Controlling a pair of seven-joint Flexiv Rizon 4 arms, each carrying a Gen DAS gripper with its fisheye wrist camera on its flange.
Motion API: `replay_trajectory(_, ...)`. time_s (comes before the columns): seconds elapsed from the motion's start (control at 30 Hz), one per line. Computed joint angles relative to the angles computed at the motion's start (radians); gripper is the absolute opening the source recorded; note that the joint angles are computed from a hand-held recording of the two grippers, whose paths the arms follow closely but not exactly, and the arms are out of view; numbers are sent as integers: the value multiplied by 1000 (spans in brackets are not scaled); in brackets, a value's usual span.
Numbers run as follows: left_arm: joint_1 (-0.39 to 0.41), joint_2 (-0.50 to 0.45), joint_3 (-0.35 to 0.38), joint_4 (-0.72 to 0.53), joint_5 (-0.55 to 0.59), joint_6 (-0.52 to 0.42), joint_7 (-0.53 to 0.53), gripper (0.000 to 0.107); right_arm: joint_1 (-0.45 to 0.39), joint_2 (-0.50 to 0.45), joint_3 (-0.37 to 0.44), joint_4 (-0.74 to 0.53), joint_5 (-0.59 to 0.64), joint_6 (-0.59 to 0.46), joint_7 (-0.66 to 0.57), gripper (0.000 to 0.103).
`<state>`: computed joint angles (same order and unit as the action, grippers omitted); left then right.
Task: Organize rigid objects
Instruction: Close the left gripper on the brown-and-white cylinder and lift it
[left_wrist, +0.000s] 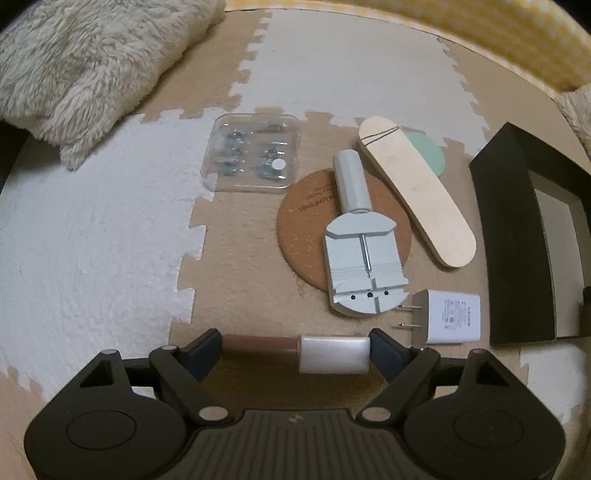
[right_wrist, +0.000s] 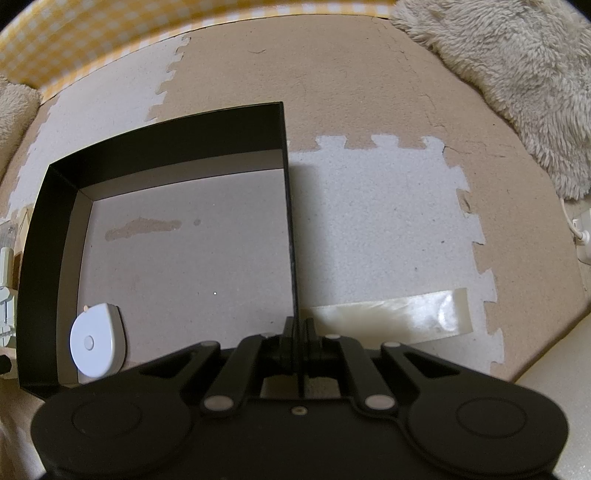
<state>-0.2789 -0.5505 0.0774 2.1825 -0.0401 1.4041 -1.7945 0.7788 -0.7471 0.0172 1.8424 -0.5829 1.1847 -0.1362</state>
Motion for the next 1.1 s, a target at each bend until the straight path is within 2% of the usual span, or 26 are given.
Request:
replay_trajectory(0.2,-6,-9,8,-10,25,-4,21,85,1,1,-1,1,1,0,-1,4)
replay_trajectory(0.43,40,18,-49,33,-33,83,32,85,1,0,-1,1,1,1,-1,4)
replay_trajectory(0.53,59,34,-77,56,-55,148,37,85,2,0,-1,1,2,0,0,4)
replay_trajectory(0.67,119,63,-164,95,-82,255,65,85,2,1,-2,1,1,1,0,4)
replay_trajectory(0.8,238,76,-328,133,-76,358,82,85,2,1,-2,2,1,1,0,4)
replay_trajectory(0.93,313,50,-457,126,-36,397,71,85,2,1,-2,2,1,2,0,4)
replay_trajectory(1.1,283,-9,-495,82,14,440,58,85,2,1,-2,2,0,2,-1,4)
